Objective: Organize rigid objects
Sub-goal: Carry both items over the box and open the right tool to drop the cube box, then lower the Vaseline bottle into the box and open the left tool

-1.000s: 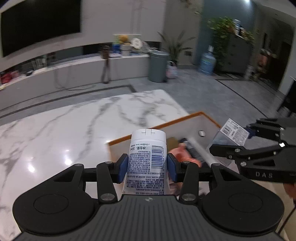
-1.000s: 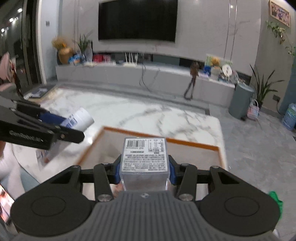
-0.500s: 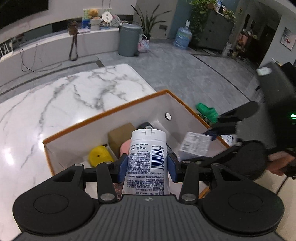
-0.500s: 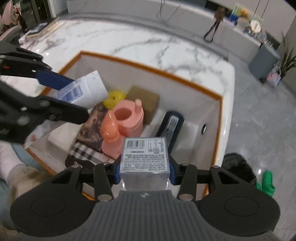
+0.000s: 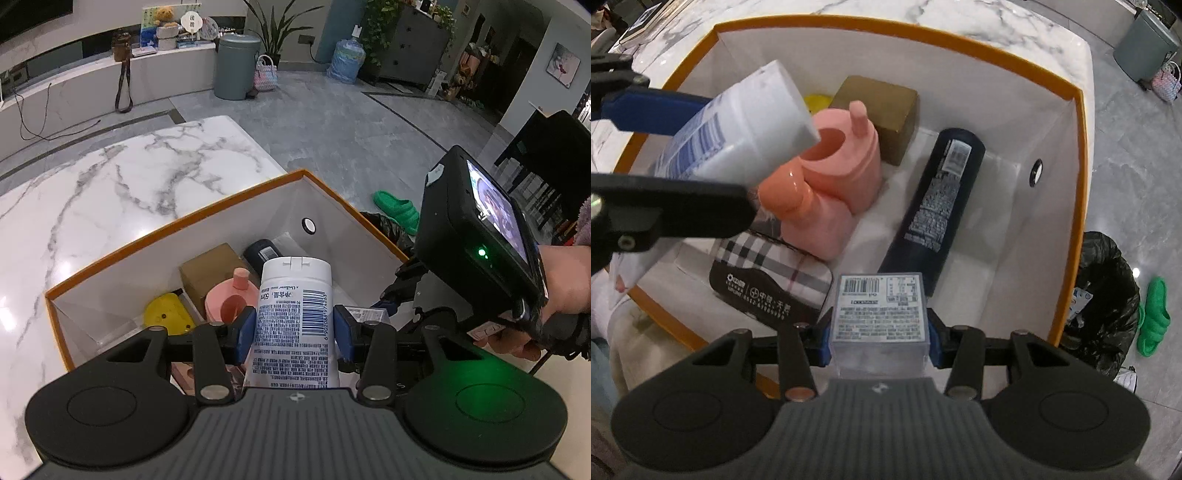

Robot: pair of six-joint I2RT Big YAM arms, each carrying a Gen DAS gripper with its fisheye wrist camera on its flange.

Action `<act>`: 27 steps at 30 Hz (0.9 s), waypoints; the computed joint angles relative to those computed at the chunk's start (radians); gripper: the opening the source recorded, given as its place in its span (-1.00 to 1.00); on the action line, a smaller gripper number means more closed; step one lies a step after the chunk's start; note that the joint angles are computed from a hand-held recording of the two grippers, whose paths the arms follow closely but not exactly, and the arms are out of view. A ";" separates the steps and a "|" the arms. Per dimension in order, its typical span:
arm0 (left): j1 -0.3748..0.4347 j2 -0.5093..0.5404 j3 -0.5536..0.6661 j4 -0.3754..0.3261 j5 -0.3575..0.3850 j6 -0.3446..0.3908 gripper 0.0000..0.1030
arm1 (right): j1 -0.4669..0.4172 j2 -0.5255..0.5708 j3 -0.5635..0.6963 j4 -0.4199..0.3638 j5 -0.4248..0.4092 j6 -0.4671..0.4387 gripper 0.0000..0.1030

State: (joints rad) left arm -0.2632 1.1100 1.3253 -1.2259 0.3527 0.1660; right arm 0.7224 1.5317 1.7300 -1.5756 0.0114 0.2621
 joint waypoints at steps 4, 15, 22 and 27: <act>-0.017 0.009 0.006 -0.007 -0.008 -0.014 -0.01 | -0.001 -0.029 -0.021 0.021 -0.002 0.011 -0.08; -0.072 0.029 0.034 -0.024 -0.065 -0.084 -0.01 | 0.011 -0.085 -0.001 0.029 0.076 0.016 -0.05; -0.127 0.093 0.080 -0.026 -0.072 -0.251 -0.01 | 0.031 -0.143 0.002 0.043 0.263 -0.024 -0.05; -0.170 0.156 0.114 -0.013 -0.113 -0.369 -0.01 | 0.026 -0.144 -0.011 0.059 0.334 -0.076 0.00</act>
State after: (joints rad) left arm -0.4335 1.2657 1.4392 -1.2386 0.2401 -0.2032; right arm 0.7484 1.3874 1.7187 -1.5169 0.3456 0.1862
